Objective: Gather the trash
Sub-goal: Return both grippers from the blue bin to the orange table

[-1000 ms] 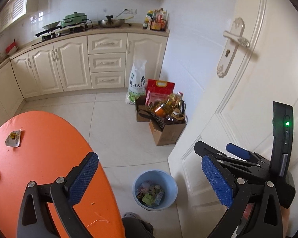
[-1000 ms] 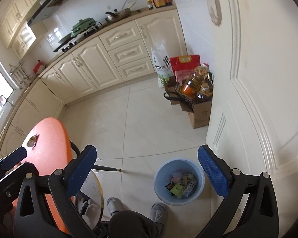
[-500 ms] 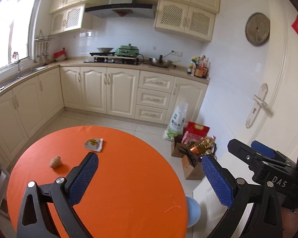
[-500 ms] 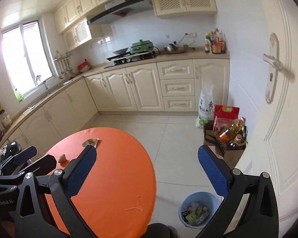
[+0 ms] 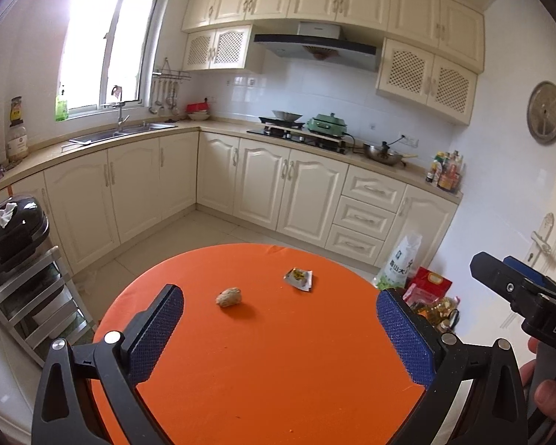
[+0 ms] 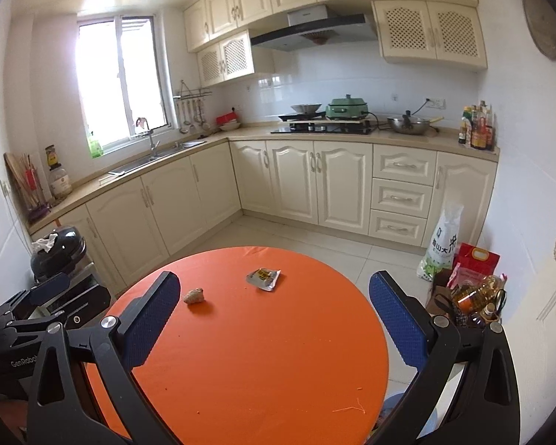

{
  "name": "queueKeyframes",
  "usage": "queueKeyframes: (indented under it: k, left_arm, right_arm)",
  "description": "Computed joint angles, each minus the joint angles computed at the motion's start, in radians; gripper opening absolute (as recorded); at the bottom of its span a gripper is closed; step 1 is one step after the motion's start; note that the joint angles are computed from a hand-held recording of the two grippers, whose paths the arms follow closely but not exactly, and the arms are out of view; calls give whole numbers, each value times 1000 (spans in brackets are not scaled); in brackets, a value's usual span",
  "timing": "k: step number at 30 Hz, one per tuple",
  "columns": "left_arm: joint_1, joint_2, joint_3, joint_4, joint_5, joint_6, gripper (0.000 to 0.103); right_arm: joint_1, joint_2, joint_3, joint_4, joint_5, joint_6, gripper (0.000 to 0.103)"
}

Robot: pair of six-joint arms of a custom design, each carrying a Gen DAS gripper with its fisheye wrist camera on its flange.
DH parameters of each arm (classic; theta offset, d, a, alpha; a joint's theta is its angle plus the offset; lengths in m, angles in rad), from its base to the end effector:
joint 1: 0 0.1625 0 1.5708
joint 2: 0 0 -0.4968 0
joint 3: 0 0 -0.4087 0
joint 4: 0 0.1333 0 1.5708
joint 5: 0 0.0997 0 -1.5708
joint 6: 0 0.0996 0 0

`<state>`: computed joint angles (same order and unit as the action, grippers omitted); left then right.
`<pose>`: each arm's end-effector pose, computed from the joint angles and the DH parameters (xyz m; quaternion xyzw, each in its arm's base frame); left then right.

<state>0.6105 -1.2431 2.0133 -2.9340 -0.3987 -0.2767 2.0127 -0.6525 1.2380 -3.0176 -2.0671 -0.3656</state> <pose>-0.3278 -0.5041 0.3719 0.1148 0.8049 -0.5050 0.2898 0.4483 -0.7468 0.2569 0.2518 -0.8503 0.4129 0.2076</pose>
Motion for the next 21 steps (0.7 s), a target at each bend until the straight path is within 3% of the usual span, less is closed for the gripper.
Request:
queueKeyframes:
  k: [5, 11, 21]
  left_arm:
    - [3, -6, 20, 59, 28, -92, 102]
    - [77, 61, -111, 101, -12, -37, 102]
    - [284, 286, -553, 308, -136, 69, 102]
  right_arm:
    - [-5, 38, -36, 32, 26, -14, 103]
    - [-28, 99, -126, 110, 40, -9, 103]
    - [-104, 304, -463, 419, 41, 56, 103]
